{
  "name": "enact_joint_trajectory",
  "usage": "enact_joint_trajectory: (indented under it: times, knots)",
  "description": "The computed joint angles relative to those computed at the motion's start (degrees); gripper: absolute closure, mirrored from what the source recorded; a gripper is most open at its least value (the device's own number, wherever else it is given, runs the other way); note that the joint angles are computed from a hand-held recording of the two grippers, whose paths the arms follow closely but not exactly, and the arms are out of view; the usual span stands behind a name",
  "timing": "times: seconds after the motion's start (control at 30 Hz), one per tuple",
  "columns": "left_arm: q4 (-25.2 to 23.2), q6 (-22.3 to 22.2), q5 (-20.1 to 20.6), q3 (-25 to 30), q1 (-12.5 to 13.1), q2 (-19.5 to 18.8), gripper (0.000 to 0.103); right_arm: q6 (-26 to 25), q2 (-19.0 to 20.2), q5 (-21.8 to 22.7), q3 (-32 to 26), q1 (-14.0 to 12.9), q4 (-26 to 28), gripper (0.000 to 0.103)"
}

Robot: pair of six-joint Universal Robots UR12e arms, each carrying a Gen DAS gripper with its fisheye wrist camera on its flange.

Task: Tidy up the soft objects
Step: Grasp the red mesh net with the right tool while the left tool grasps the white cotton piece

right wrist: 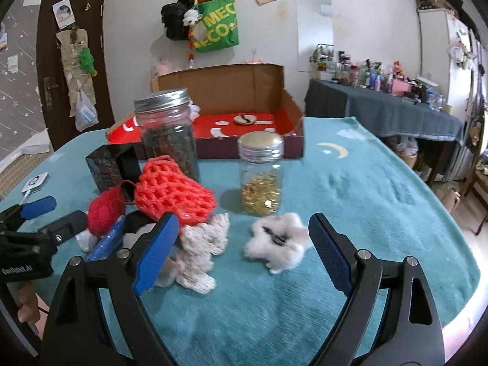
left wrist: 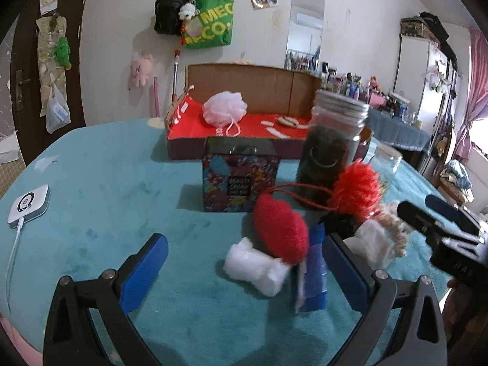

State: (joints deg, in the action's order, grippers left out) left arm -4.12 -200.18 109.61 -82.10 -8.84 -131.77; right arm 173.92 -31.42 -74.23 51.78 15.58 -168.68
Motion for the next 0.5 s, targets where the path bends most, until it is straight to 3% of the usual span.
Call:
enact_joint_trajectory:
  times: [0.1, 0.27, 0.37, 0.43, 0.5]
  knots:
    - [-4.2, 0.1, -1.8, -0.3, 0.8, 0.7, 0.0, -0.3, 0.9, 2.4, -2.2, 0.1, 2.4, 0.015]
    - [-6.7, 1.0, -5.2, -0.7, 1.7, 1.0, 0.001, -1.2, 2.7, 5.9, -6.7, 0.3, 7.5, 0.015]
    - [-7.5, 1.7, -8.9, -0.7, 2.3, 1.1, 0.012, -2.4, 4.0, 9.1, -9.9, 0.3, 11.8, 0.015]
    - [-7.7, 2.8, -9.1, -0.5, 2.3, 0.9, 0.018, -3.1, 4.8, 11.8, -12.0, 0.2, 15.0, 0.015]
    - [-7.1, 4.3, -9.4, -0.5, 2.2, 0.8, 0.035, -4.0, 5.5, 13.2, -13.7, 0.3, 17.8, 0.016]
